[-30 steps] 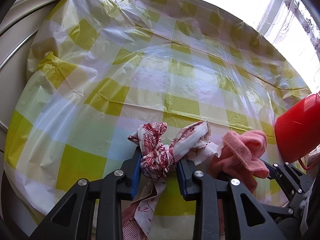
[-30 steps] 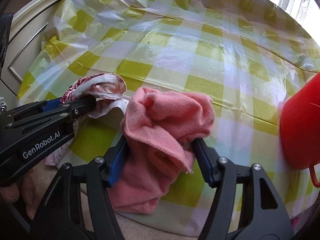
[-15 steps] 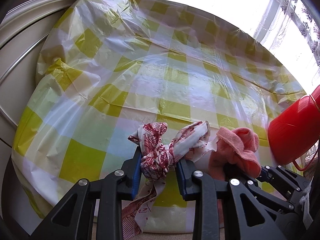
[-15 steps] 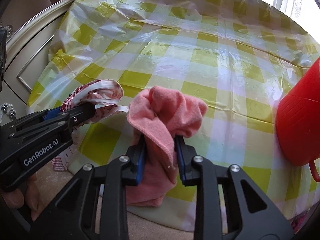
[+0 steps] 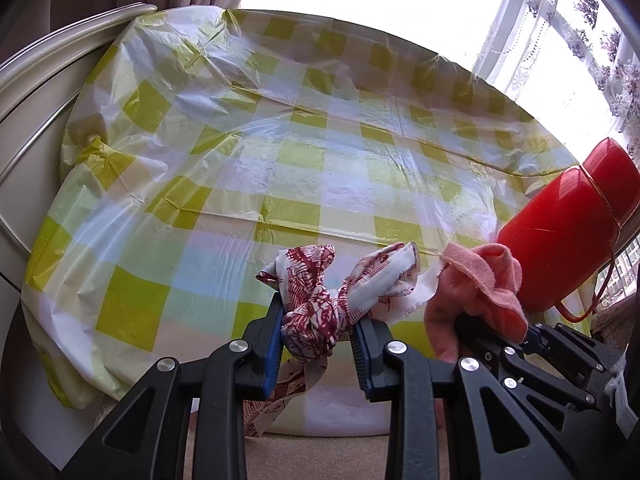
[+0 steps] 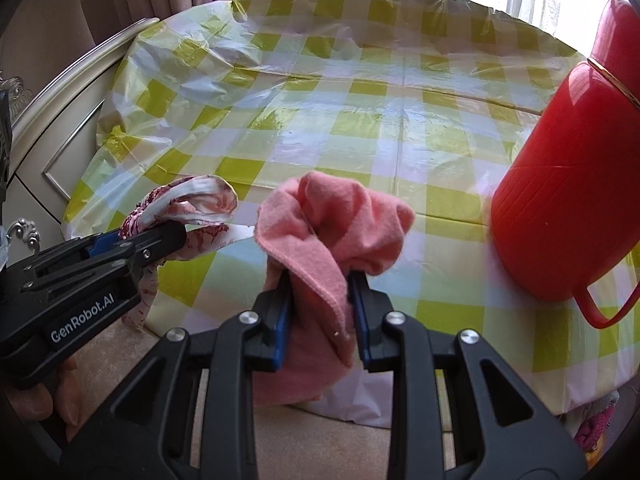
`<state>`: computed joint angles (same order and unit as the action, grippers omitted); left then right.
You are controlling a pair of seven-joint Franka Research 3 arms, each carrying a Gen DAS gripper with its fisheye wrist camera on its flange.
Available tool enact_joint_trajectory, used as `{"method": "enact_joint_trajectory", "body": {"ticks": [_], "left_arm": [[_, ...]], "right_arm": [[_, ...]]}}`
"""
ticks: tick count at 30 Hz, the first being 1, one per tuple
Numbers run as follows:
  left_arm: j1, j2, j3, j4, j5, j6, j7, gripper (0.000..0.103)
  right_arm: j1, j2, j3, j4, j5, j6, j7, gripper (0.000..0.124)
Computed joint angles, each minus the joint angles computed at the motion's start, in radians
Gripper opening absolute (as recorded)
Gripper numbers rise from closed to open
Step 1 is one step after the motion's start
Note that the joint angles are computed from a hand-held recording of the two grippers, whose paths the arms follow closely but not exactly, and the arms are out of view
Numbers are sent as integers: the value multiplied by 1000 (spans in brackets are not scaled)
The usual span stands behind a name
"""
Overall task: Organize soft objects
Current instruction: 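Carry the patterned cloth and pink towel over the white box and release both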
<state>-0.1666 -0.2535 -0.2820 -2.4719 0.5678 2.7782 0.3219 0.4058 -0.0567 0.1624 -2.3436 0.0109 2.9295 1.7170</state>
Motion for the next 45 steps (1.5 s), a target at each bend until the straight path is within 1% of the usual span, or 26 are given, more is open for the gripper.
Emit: {"method": "enact_joint_trajectory", "body": {"ticks": [8, 14, 18, 22, 27, 33, 41, 45], "left_arm": [[-34, 20, -23, 34, 4, 1, 1, 31], [-66, 48, -35, 68, 11, 12, 6, 31], [-89, 73, -43, 97, 19, 14, 9, 31], [-116, 103, -47, 130, 20, 15, 24, 31], [-156, 154, -54, 185, 21, 18, 47, 31], [-213, 230, -55, 263, 11, 30, 93, 31], [-286, 323, -55, 363, -13, 39, 155, 31], [-316, 365, -60, 402, -64, 58, 207, 31]], "right_arm": [[-38, -93, -7, -91, 17, 10, -1, 30], [-62, -175, -19, -160, 70, 14, -40, 30], [-104, -238, -8, -209, 70, 14, -41, 30], [-129, -299, -18, -256, 91, 3, -57, 30], [-184, -379, -18, -313, 91, -16, -58, 30], [-267, -472, -17, -372, 75, -42, -49, 30], [-374, -565, -18, -434, 47, -75, -32, 30], [-431, -599, -15, -460, 22, -90, -23, 30]]}}
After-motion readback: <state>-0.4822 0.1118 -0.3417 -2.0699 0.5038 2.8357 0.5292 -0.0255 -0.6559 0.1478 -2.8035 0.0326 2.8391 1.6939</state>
